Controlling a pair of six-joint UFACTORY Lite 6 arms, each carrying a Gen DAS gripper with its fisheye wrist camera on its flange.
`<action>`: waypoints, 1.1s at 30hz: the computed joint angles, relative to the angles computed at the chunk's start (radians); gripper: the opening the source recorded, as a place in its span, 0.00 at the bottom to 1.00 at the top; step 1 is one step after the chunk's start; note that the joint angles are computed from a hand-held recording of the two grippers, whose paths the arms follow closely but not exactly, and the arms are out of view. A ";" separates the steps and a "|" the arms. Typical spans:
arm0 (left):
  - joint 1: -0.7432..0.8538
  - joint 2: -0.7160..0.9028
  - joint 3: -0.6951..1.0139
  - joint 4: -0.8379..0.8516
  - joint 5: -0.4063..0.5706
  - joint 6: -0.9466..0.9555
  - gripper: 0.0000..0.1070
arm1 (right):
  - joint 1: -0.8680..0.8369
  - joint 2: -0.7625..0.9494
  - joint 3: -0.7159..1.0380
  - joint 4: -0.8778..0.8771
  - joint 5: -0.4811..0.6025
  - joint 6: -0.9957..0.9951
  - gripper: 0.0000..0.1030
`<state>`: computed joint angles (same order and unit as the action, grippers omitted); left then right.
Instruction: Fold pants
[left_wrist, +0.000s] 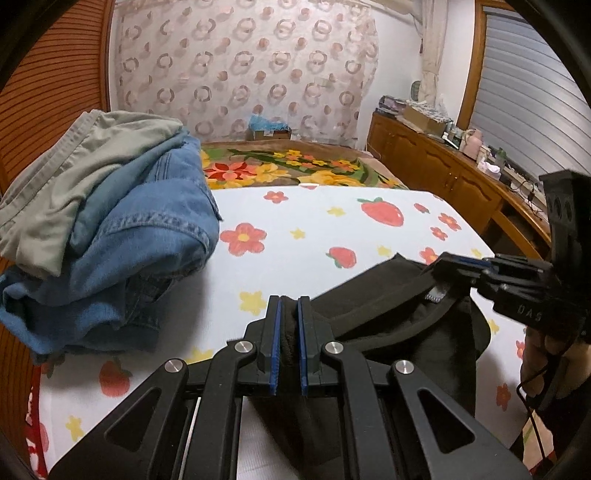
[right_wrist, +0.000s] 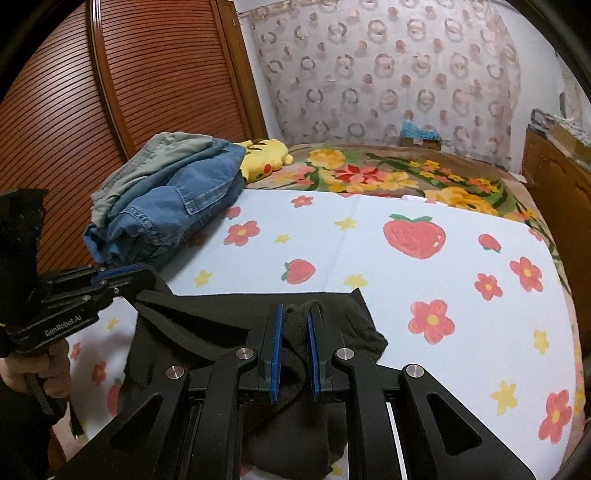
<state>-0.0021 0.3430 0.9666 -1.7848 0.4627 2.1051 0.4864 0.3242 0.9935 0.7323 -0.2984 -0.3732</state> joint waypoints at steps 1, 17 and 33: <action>-0.005 0.006 0.009 -0.002 -0.008 -0.002 0.08 | 0.002 0.011 0.005 0.007 -0.005 -0.007 0.12; 0.044 -0.135 -0.219 -0.062 0.029 0.176 0.45 | 0.112 -0.262 -0.288 0.104 -0.081 -0.078 0.30; 0.152 -0.207 -0.435 -0.161 0.125 0.395 0.72 | 0.246 -0.336 -0.465 -0.029 -0.059 0.134 0.30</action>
